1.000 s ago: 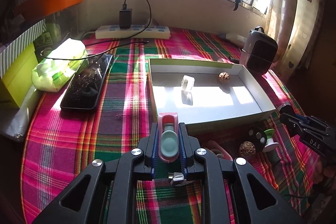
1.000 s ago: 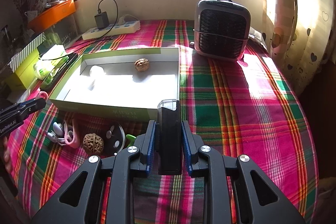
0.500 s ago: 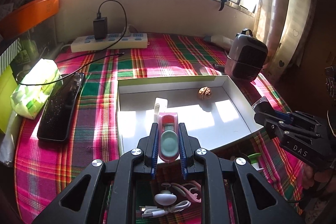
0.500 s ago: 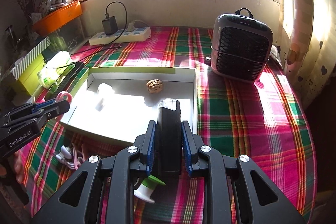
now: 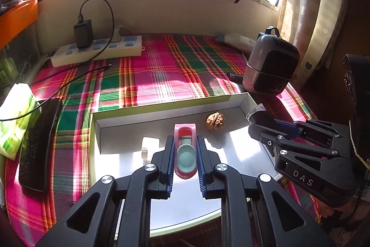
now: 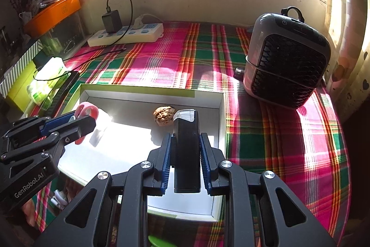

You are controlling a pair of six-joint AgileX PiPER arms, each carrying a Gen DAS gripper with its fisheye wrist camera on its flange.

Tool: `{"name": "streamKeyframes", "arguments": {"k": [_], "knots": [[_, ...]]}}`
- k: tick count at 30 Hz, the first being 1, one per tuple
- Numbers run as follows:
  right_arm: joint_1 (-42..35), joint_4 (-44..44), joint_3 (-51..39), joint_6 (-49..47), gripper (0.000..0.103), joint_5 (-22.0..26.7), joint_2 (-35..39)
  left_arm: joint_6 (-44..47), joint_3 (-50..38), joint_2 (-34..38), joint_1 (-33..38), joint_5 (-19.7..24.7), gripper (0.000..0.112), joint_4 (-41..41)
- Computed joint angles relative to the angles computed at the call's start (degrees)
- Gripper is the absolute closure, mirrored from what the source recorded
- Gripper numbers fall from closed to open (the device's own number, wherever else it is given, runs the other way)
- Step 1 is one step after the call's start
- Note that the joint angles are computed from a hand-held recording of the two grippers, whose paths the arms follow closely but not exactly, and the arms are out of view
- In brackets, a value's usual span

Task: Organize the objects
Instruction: 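Carry the pink clip and the black device into the white box with both tools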

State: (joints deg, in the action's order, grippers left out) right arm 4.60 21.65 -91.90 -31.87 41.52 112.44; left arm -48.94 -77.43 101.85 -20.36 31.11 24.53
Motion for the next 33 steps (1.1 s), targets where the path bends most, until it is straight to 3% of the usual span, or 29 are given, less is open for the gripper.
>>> {"name": "streamKeyframes", "arguments": {"k": [8, 16, 33], "knots": [[1.04, -2.69, -5.29, 2.08, 0.079, 1.49, 4.68, 6.63, -6.88, 6.02, 1.59, 1.75, 0.096, -6.0], [1.53, -3.98, -8.4, 2.66, 0.079, 2.21, 7.29, 8.07, -12.22, 10.61, 1.83, 4.43, 0.096, -6.22], [1.46, -3.82, -10.56, 2.2, 0.079, 2.85, 9.54, 9.8, -14.55, 13.74, 3.27, 5.5, 0.096, -9.16]]}}
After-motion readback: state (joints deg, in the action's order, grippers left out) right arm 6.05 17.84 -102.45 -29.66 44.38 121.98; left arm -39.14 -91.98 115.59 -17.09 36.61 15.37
